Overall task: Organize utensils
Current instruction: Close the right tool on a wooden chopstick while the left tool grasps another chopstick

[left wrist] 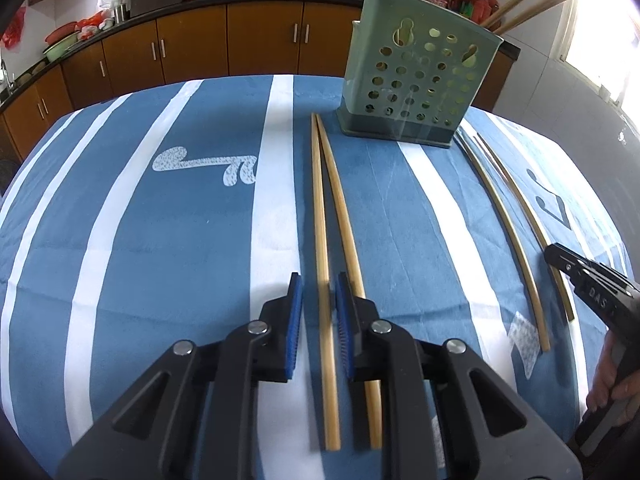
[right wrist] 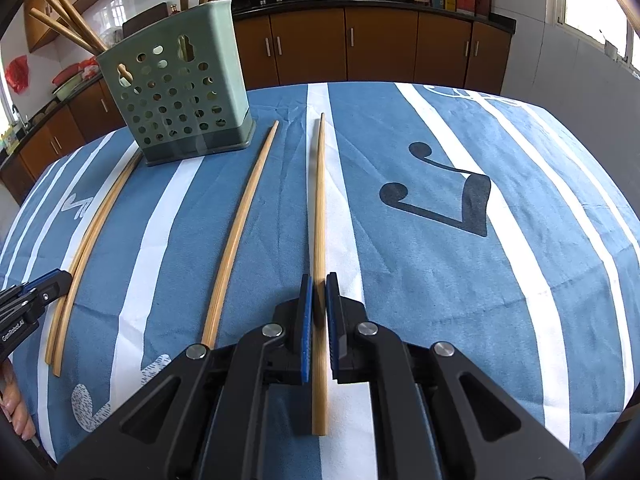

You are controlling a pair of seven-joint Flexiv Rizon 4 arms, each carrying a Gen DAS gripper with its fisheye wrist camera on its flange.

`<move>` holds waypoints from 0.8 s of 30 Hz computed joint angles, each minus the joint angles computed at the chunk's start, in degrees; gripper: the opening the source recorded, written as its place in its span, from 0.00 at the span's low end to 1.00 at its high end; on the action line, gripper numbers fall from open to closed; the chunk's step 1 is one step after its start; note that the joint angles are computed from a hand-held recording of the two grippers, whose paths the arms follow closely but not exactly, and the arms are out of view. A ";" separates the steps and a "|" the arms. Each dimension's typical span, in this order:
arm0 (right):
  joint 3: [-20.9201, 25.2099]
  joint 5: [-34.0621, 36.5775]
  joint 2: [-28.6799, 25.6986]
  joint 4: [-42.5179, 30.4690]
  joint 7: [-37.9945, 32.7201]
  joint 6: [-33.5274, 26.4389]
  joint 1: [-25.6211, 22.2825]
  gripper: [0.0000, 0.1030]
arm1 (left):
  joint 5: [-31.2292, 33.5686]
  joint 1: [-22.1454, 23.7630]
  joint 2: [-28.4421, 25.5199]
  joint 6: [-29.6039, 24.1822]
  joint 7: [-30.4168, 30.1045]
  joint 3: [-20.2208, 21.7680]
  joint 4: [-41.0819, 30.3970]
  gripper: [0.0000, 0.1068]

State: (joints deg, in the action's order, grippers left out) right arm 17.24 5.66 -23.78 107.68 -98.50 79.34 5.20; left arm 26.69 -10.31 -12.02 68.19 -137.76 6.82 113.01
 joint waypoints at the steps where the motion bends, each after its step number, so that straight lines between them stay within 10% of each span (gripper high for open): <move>1: 0.15 0.08 -0.07 -0.12 -0.21 -0.08 -0.12 0.08 | 0.49 -0.20 -0.18 -0.40 -0.50 0.15 -0.45 0.17; 24: -1.81 -3.50 -4.59 -5.79 2.68 -0.40 0.45 0.08 | 2.49 5.09 1.99 2.88 -3.60 2.58 2.82 0.10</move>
